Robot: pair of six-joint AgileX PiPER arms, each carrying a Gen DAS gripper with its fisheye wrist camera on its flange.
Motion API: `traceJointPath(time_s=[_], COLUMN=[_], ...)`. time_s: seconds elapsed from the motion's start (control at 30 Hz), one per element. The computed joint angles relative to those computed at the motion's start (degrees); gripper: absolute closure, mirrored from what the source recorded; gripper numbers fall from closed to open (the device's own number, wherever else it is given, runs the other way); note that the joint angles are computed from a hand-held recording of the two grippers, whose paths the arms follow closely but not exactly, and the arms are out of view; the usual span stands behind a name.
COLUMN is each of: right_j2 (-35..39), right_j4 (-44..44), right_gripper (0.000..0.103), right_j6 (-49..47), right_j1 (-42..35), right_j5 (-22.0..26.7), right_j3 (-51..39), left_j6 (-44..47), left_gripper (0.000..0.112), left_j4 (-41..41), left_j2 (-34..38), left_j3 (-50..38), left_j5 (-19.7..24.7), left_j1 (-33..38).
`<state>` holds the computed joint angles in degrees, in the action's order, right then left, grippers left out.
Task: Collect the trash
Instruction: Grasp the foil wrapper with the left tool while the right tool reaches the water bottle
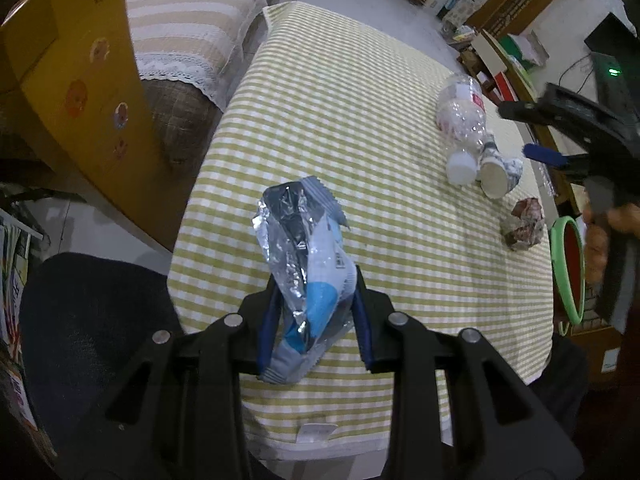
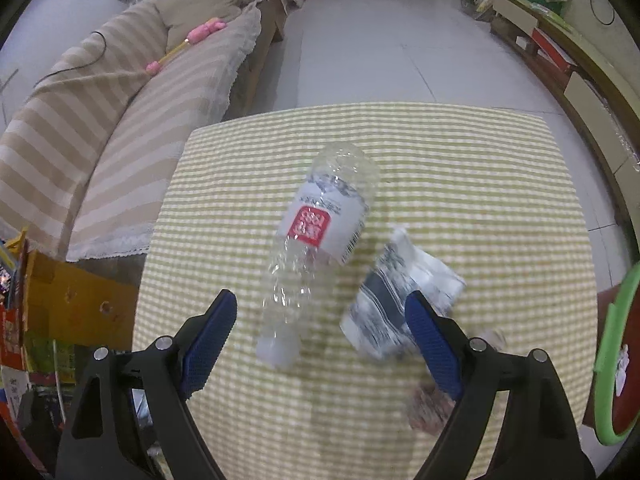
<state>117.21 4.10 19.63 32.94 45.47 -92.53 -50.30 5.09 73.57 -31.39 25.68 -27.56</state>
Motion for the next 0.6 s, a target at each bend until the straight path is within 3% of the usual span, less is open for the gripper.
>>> traceJointPath(time_s=[0.2, 0.6], right_j2=[6.81, 20.56], right_j4=[0.27, -2.53], right_gripper=[0.020, 0.020], right_j6=[1.01, 3.91], right_j1=[0.68, 1.46], right_j5=[3.71, 17.26], right_j3=[-8.78, -29.43], left_j6=[2.45, 13.97], left_gripper=[0.082, 0.082], left_j4=[-3.11, -13.27], left_j2=[0.17, 0.35], left_j3=[2.60, 4.16], left_j5=[-2.69, -5.00], left_j1=[1.80, 5.45])
